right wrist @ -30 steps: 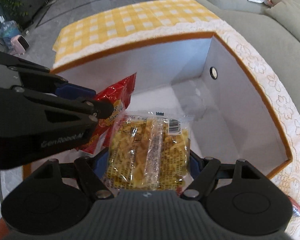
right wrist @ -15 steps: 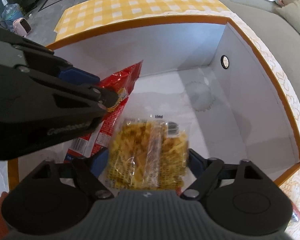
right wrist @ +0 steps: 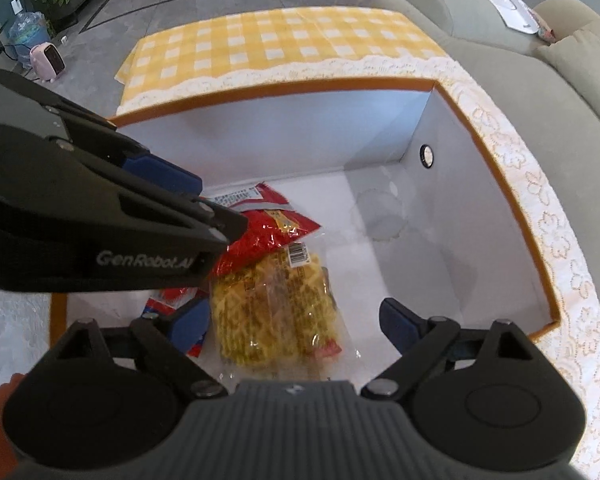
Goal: Organize snacks
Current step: 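Carry both bags into the orange box and open both tools, then withdraw both tools from the box toward the bread loaf bag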
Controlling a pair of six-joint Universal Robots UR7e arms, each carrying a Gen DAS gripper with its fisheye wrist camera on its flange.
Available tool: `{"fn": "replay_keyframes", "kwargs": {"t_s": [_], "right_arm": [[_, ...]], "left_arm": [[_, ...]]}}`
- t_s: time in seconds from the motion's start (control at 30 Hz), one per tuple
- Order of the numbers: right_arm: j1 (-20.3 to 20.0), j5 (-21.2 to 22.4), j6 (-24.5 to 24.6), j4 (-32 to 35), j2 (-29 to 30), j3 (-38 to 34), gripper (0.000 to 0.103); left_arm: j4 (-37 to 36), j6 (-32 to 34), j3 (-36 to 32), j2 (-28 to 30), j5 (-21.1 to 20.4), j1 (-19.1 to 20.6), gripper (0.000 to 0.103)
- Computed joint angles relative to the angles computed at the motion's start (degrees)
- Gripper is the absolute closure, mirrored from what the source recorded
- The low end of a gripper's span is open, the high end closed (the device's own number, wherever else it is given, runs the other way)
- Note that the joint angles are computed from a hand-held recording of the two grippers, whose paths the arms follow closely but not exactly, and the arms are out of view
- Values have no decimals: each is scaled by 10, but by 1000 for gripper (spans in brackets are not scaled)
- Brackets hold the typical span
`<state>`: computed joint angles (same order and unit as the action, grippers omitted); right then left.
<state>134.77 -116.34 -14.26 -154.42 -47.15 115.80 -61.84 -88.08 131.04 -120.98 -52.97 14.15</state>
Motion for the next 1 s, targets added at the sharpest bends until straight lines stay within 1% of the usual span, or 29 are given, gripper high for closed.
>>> {"fn": "replay_keyframes", "kwargs": {"t_s": [0.03, 0.17, 0.37, 0.43, 0.57, 0.63, 0.73, 0.8, 0.93, 1.0], "right_arm": [[2, 0, 1, -1, -5, 3, 13], [12, 0, 5, -13, -36, 22, 13], [29, -7, 20, -49, -107, 74, 13], [37, -9, 27, -66, -135, 96, 13], [54, -23, 40, -105, -186, 142, 13], [65, -36, 49, -126, -216, 169, 13], [85, -65, 69, -159, -257, 212, 13], [97, -87, 86, -175, -286, 240, 13], [125, -140, 153, -176, -358, 297, 13], [139, -173, 192, -165, -392, 322, 13]], "left_arm": [[7, -8, -3, 3, -1, -7, 58], [38, -48, -15, 9, -4, -57, 58], [72, -110, -26, 31, -12, -152, 57], [83, -132, -29, 47, -13, -185, 56], [108, -171, -33, 87, -12, -249, 49], [110, -186, -34, 104, -15, -275, 49], [89, -194, -27, 116, -20, -308, 46], [63, -192, -20, 123, -24, -327, 42], [3, -167, -1, 137, -39, -354, 40], [-32, -155, 12, 144, -51, -359, 39]]}}
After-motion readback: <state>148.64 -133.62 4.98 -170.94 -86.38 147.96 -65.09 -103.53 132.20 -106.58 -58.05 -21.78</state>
